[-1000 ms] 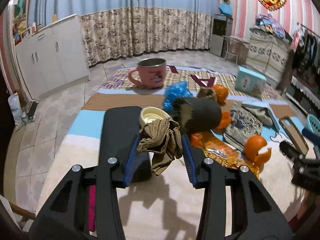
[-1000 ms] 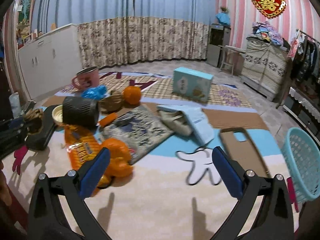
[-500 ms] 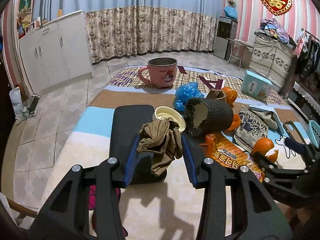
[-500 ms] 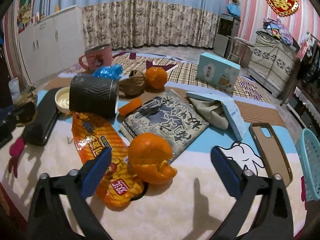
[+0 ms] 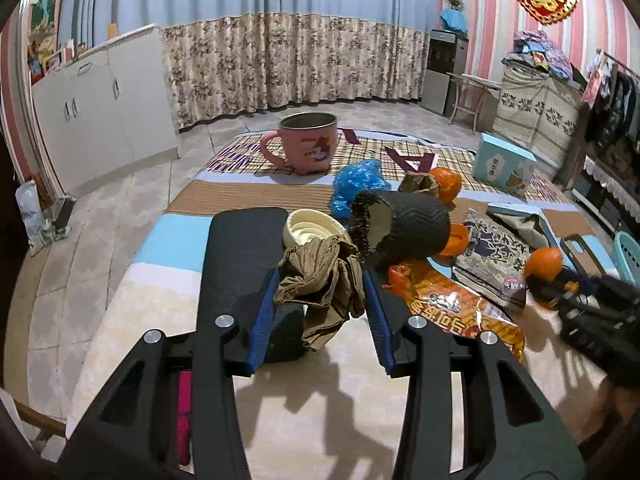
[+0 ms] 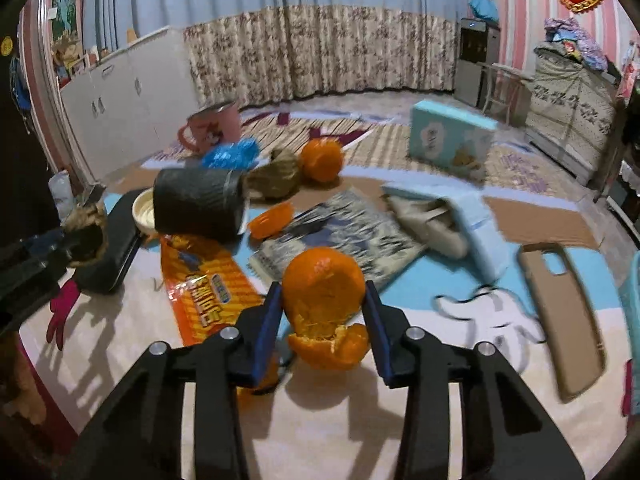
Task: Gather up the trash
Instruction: 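Grasp the peeled orange with the right gripper while the left gripper lifts the brown cloth, then carry both items over the blue basket while the left gripper opens to drop the cloth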
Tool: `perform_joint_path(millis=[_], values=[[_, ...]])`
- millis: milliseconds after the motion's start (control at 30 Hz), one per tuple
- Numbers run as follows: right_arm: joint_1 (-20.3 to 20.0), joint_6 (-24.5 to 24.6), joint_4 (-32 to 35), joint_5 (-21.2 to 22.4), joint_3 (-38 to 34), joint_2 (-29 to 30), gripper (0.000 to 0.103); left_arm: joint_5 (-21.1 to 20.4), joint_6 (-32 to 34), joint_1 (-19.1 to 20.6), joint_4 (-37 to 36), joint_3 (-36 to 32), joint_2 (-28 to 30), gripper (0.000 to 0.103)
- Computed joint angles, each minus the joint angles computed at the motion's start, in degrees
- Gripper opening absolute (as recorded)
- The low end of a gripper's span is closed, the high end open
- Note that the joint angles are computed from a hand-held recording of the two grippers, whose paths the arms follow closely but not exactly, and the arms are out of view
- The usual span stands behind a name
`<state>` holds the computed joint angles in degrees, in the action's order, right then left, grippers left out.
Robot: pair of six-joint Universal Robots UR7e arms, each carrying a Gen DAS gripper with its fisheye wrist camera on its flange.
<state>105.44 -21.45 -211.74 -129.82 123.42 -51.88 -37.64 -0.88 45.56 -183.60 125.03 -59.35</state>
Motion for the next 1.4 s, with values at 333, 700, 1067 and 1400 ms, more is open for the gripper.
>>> perform_joint_path(millis=[333, 700, 1067, 1400], values=[[-4.41, -5.55, -1.93, -3.56, 9.09, -16.86, 0.041, -0.11, 2.23, -5.41, -1.55, -0.69, 3.67, 0.041], [-20.41, -12.88, -0.16, -1.55, 16.52, -40.2, 0.041, -12.74, -1.8, -13.82, 0.34, -9.95, 18.61, 0.041], [-36.18, -12.68, 5.43, 8.11, 17.44, -52.56, 0.041, -23.27, -3.06, -19.36, 6.1, -25.58, 34.31, 0.041], [-44.56, -9.17, 8.39, 16.2, 15.74, -54.5, 0.041, -24.09, -0.99, -21.9, 9.11, -35.11, 41.89, 0.042]])
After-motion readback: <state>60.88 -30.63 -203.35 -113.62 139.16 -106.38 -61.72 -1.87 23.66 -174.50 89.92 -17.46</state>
